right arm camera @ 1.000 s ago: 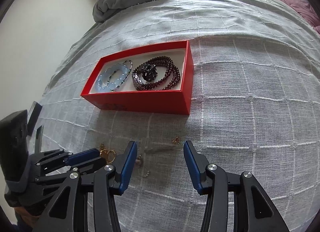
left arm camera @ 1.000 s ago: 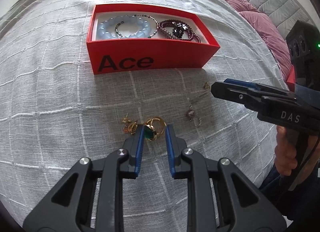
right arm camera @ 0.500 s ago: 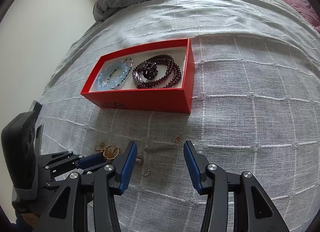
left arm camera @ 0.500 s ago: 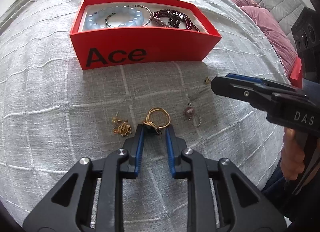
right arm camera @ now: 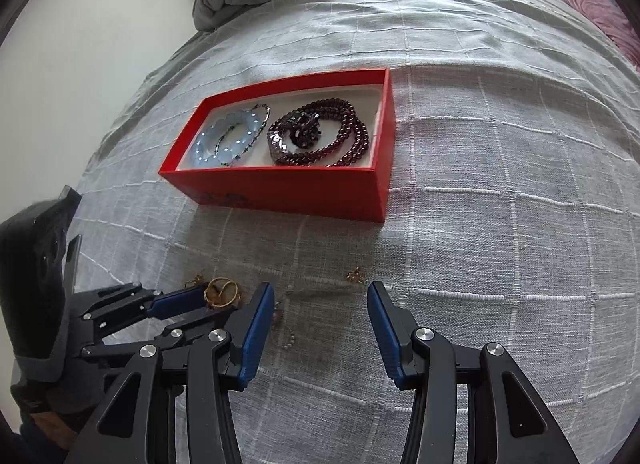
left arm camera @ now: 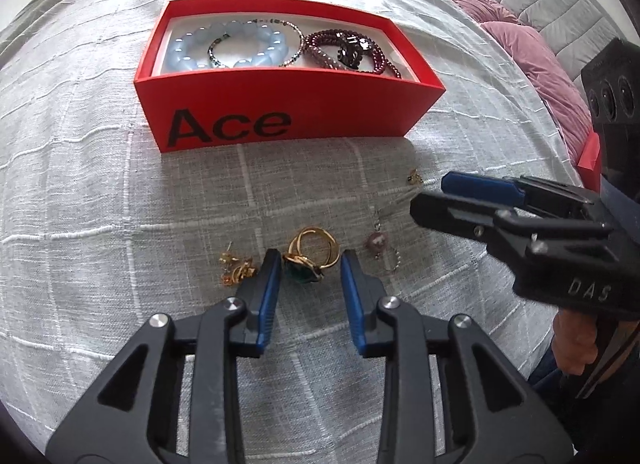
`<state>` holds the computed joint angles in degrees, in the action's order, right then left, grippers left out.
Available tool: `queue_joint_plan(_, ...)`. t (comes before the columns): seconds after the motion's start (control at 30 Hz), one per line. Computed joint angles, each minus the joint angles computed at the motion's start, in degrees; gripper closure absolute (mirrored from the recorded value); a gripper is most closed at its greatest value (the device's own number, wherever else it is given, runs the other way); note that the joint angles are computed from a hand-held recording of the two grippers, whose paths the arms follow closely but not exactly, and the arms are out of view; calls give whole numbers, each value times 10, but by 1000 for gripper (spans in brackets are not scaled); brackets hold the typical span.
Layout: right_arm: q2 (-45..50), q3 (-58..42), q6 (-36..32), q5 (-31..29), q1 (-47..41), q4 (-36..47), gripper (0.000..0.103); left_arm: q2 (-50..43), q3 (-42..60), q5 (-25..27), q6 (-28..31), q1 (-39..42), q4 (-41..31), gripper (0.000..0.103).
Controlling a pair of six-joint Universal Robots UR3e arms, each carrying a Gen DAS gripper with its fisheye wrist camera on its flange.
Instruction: Organize jewelry
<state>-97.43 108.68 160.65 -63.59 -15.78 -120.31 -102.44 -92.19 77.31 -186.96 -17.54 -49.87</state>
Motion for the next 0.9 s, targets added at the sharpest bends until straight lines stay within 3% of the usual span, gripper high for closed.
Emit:
queue_joint_plan(0.2, -6, 8, -46, -38, 38, -15, 54, -11, 14, 15, 6, -14, 4, 73)
queue_joint_plan(0.57, 20, -31, -54, 30, -47, 66, 57, 45, -39, -39, 5, 31, 47, 73)
queue_joint_plan(0.7, 67, -55, -34, 95, -71, 151, 68, 46, -36, -42, -4, 38, 47, 73)
queue_joint_plan(0.9, 80, -16, 64, 124, -62, 64, 72, 58, -43, -54, 0, 53, 52, 73)
